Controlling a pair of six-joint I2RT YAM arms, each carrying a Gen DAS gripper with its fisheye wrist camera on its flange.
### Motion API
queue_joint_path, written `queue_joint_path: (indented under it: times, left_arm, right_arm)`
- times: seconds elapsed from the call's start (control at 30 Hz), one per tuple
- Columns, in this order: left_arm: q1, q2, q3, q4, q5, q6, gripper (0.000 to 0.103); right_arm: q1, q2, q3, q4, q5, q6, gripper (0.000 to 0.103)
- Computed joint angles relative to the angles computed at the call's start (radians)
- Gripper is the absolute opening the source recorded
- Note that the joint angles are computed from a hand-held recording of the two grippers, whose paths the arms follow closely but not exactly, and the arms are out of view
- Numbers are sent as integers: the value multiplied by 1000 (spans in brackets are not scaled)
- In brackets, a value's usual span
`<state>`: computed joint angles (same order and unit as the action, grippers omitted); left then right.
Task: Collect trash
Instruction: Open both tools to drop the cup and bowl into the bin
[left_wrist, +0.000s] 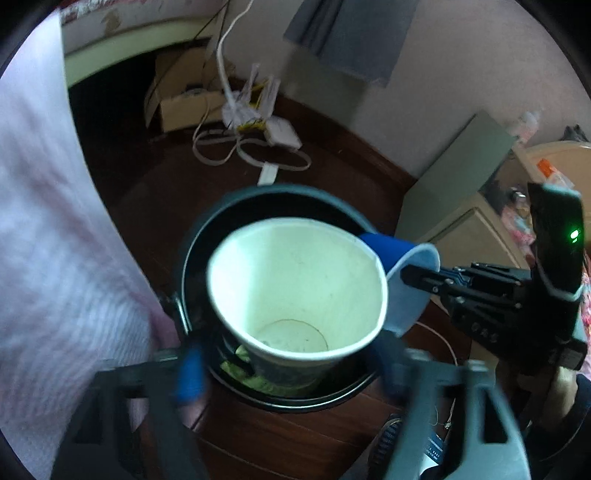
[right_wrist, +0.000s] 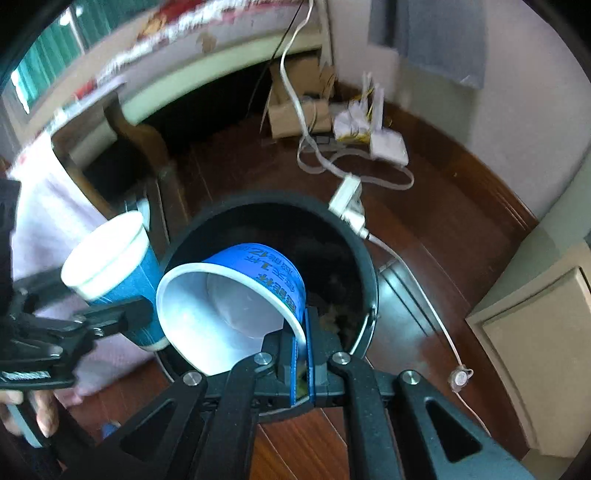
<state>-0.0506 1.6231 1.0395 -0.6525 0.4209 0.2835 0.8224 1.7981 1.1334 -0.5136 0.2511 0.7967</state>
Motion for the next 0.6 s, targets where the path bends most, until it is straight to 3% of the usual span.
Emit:
queue_joint_path:
  times: [0.07,0.1,0.13,0.27,0.33,0.6]
  left_arm:
    - [15,-13,-22,24,-8,-9,102]
    - [24,-19,-24,22,-18,-3,102]
    - [30,-27,-35,29,-29,-2,102]
    - [43,-57,-77,70,-63,-3,102]
    - [50,-71,-92,81,-75,-7,102]
    - [53,-155,-83,53,-91,-28,102]
  right_arm:
    - [-13,47,27,-60,8,16,38]
    - [-20,41,9,-53,8,30,72]
    - [-21,33,-5,-59,35,49,81]
    - [-33,5,-30,-65,63,65,83]
    - [-28,3,-22,-80,71,71,103]
    - [27,-18,21,-134,130,84,103]
